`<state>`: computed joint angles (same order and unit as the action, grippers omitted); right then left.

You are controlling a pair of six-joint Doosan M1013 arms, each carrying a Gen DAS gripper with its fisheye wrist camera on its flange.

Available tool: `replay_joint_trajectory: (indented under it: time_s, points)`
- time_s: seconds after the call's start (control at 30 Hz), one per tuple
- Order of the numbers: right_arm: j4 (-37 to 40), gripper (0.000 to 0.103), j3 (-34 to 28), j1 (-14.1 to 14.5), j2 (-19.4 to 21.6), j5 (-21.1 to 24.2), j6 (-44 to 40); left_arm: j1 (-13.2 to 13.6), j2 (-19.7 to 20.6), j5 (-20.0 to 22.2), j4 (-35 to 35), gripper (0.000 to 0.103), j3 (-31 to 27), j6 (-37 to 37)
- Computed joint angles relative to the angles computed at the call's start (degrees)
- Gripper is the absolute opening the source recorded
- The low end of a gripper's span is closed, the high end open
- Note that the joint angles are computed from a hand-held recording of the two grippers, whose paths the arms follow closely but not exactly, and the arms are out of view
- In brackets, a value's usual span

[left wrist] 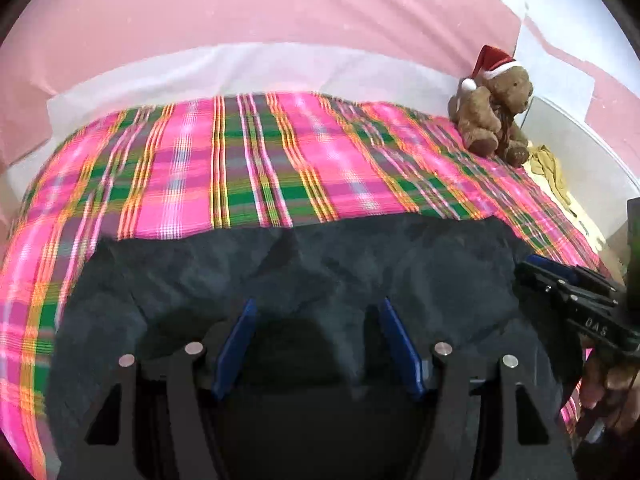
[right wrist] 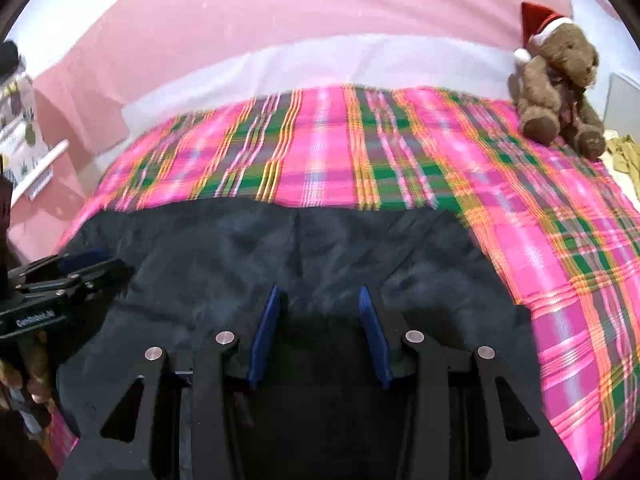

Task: Fold large clothes

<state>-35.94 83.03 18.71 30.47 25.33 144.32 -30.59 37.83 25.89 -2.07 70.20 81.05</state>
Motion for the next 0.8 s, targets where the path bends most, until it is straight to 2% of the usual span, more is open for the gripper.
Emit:
replay_joint_trajectory:
  time_s: [0.07,0.13,0.2,0.27,0.47,0.6,0.67,0.73,0.8]
  points:
    - [1.4,0.042,-0.8,-0.7,0.2,0.5,-0.8,0.1,1.4,1.9,1.0,0.067,-2.7,-0.4]
    - [3.8,0.042,-2.3,-1.5,1.3,2.6,-2.5,0.6,3.8,6.0,-4.7,0.067,-6.5,4.6]
    - [8.3,0.042,-3.8,-2.4,2.6,4.5,-6.1,0.3,6.0,9.4,-2.7,0.067,-9.6,3.6]
    - [13.0,0.042,-5.1,-3.3,3.8,6.2,-10.0,0.0,7.4,10.4,-1.1,0.067,-11.0,2.2]
    - [9.8,0.042,-6.8,-3.3,6.2,8.5,-7.8,-0.1,8.1,8.2,-1.0,0.067,-10.5,1.0]
    - [6.2,0.042,-6.4,-2.8,6.2,8.4,-4.5,0.2,7.8,9.3,-2.8,0.067,-10.8,2.2]
    - [6.0,0.042,-5.5,-2.9,5.3,7.4,-3.4,0.6,6.2,9.7,-4.6,0.067,-9.7,3.8]
    - [3.7,0.042,-3.8,-2.5,3.6,6.9,-0.3,1.2,3.3,5.9,-6.0,0.067,-5.9,6.9]
    - [0.4,0.042,-1.6,-2.2,1.6,4.9,3.6,1.9,0.4,1.3,-3.5,0.067,-1.7,6.7]
